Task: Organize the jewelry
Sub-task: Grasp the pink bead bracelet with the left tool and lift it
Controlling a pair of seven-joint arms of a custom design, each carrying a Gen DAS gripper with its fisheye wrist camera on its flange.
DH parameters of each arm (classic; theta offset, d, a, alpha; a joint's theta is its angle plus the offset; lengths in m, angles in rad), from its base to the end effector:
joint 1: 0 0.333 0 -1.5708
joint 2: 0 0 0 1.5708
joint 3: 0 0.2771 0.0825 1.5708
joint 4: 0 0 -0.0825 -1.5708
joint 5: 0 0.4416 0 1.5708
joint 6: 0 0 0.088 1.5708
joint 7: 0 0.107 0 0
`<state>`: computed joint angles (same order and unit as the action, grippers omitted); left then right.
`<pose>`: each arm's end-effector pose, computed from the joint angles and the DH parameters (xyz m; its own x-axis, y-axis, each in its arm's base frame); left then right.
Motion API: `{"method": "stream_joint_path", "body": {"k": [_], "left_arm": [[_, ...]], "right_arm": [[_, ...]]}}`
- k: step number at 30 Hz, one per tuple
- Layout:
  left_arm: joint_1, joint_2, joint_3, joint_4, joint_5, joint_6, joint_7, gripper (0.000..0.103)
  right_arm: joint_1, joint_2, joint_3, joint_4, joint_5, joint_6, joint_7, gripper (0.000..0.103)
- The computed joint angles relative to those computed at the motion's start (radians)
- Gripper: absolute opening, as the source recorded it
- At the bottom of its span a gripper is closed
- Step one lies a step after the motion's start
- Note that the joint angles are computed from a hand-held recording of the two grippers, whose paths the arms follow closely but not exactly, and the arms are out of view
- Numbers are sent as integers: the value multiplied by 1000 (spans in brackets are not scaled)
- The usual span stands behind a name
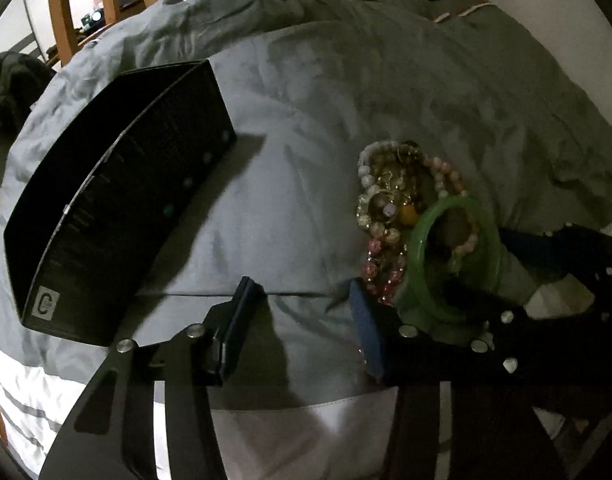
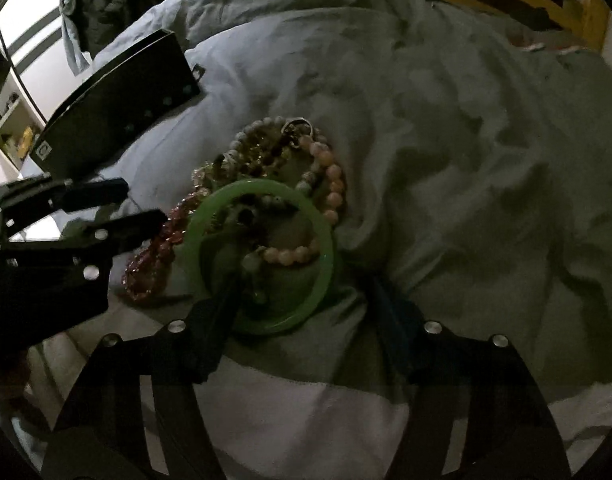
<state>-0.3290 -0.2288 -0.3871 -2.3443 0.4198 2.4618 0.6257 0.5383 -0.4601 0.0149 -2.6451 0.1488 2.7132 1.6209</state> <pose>0.4211 -0.3660 0.3831 -0.0488 -0.9974 -0.0537 -0.8736 0.0687 -0.4818 0.4191 0.2521 0.3825 0.4053 -0.9035 -0.1393 -0.8210 -0.2927 -0.4902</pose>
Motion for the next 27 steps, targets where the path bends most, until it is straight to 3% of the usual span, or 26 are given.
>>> {"method": "stream_joint_path", "body": {"k": [4,6,9,13,15,16,17,19,21,22,24,25,27], "left_arm": [[4,7,4,0,-3,18,-12,37],[6,3,5,-5,-5,28,-17,30],[6,3,4,-5,-14,39,-28,16],[-18,-26,21,-34,-99,88,33,16],[-25,-39,28,-50,-152,120,73,45],[-16,-39,14,-48,-137,126,65,80],[1,-38,-7,-46,-96,128,38,88],[2,-20,-19,-29,-79,106,49,87],[3,9,-21,-10,-67,85,55,69],[1,35,-23,15,-58,44,58,50],[-9,49,-13,27,-47,22,49,32],[-11,52,-10,34,-38,12,36,17],[-17,52,4,37,-49,18,28,10]], "right_arm": [[6,-12,-27,-20,32,46,-1,27],[16,-26,-39,-32,52,62,-8,15],[16,-50,-41,-51,51,92,-2,11],[29,-76,-57,-59,56,97,1,11],[32,-84,-60,-62,55,95,1,11],[32,-80,-58,-58,52,98,4,11],[31,-81,-57,-60,50,101,6,11],[38,-104,-70,-79,58,114,2,11],[48,-116,-83,-86,67,123,1,11],[52,-121,-89,-89,71,125,1,11],[57,-122,-94,-88,73,125,-1,11],[55,-121,-90,-88,69,127,2,11],[55,-127,-92,-91,68,131,2,11]]}}
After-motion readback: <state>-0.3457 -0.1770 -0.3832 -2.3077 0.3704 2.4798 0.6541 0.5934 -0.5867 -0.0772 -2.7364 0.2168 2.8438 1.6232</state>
